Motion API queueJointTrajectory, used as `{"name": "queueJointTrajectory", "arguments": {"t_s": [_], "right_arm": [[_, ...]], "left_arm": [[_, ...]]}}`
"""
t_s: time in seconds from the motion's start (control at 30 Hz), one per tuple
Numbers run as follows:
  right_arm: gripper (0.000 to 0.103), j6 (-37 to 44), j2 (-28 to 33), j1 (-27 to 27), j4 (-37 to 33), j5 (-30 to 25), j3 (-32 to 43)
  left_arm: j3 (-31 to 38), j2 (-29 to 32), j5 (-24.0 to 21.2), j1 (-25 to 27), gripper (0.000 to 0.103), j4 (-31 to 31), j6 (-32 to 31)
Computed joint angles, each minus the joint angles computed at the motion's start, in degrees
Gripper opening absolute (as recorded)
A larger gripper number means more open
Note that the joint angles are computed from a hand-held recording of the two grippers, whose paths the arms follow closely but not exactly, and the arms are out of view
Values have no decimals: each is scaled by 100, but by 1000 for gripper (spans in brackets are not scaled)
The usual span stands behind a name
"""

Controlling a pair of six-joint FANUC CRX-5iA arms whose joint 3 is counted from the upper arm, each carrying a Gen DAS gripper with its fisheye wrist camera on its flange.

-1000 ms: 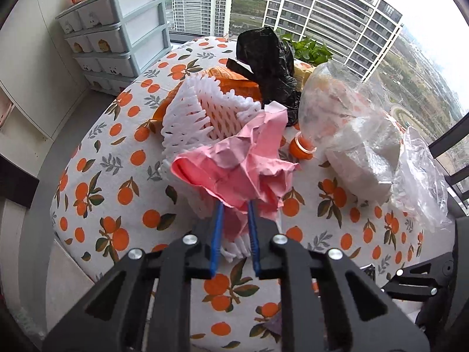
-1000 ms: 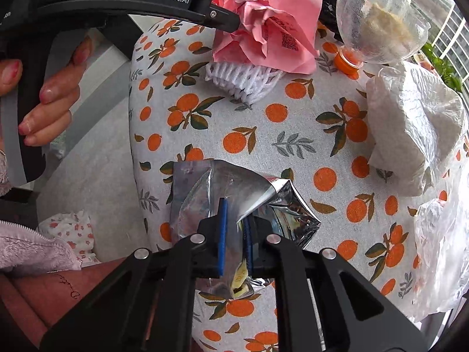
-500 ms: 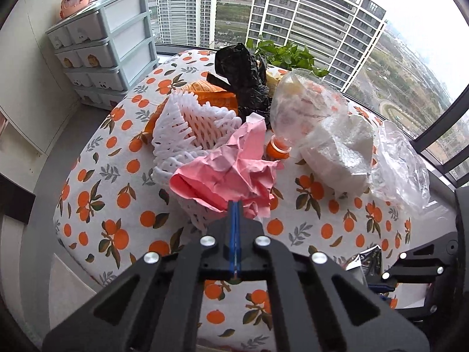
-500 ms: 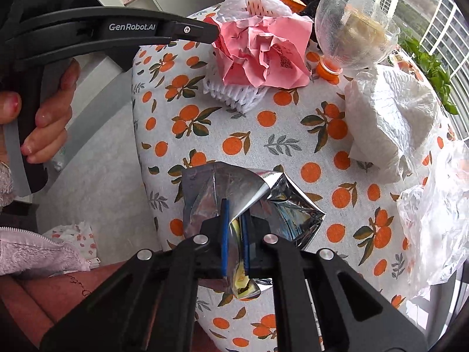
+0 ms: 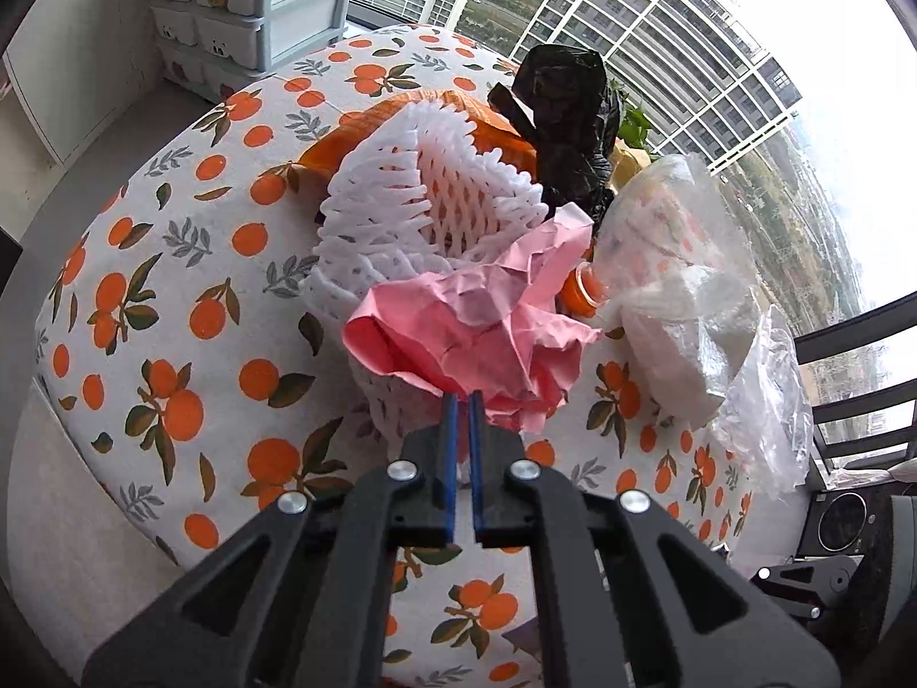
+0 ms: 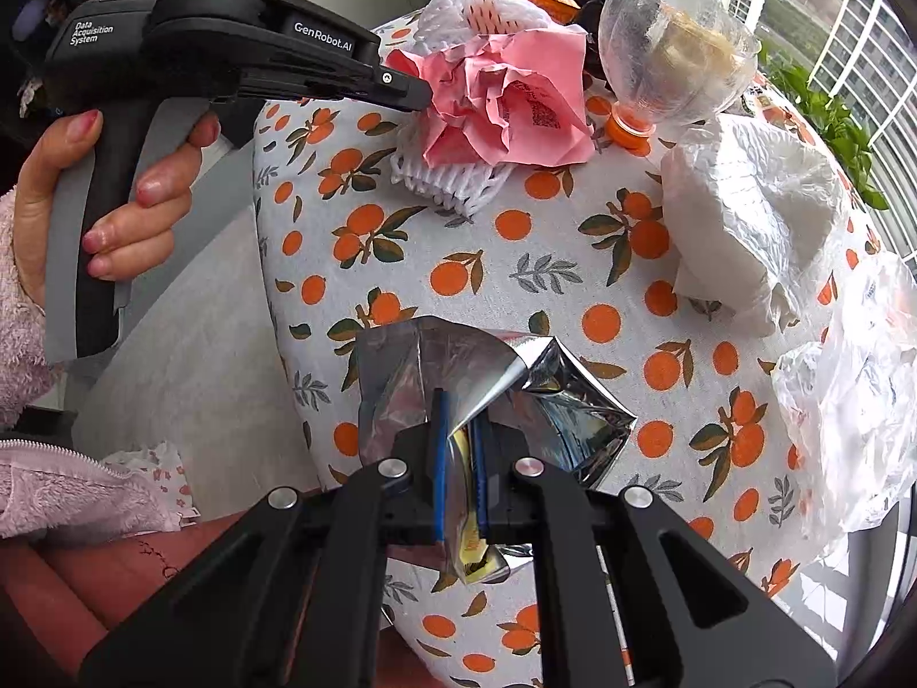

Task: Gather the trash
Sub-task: 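Lift the foil wrapper and pink paper off the table with both tools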

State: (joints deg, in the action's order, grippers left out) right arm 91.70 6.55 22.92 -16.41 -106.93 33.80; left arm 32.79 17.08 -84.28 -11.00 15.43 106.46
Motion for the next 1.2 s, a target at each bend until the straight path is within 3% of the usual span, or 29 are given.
{"name": "queueJointTrajectory", "arguments": {"t_s": [0.17,0.23,0.3,0.33,0.4,0.53,0.67,0.73,0.8,0.83,0.87,0.93,0.97,1.2], "right_arm": [[6,31,63,-32,-11,-56,84],[6,32,87,-49,-15,-72,110],[7,24,114,-65,-30,-91,149],[7,25,124,-66,-28,-94,168],[7,13,152,-73,-43,-113,218],[7,21,186,-59,-50,-131,261],[7,13,204,-50,-44,-139,279],[7,16,202,-49,-32,-147,274],[7,17,197,-42,-18,-152,279],[7,12,194,-40,-11,-157,285],[7,-3,194,-36,-5,-161,299],[7,-35,199,-27,10,-171,339],[7,-50,201,-26,18,-178,364],[7,-200,211,-9,143,-250,615]], "left_arm": [[-208,-120,216,153,7,377,17],[-126,-138,164,133,23,237,135],[-83,-252,250,56,70,-135,358],[-83,-345,350,4,75,-376,515],[-85,-393,406,6,80,-458,619],[79,-194,196,-1,80,-549,648],[28,-35,311,7,80,-451,520],[-44,1,415,25,76,-314,463],[-145,14,483,75,42,-82,374],[-151,27,471,87,38,-6,329],[-141,20,471,74,20,-21,291],[-85,1,417,41,16,-37,161],[-48,-15,392,12,6,-72,97],[468,-29,-12,-144,4,-248,-150]]}}
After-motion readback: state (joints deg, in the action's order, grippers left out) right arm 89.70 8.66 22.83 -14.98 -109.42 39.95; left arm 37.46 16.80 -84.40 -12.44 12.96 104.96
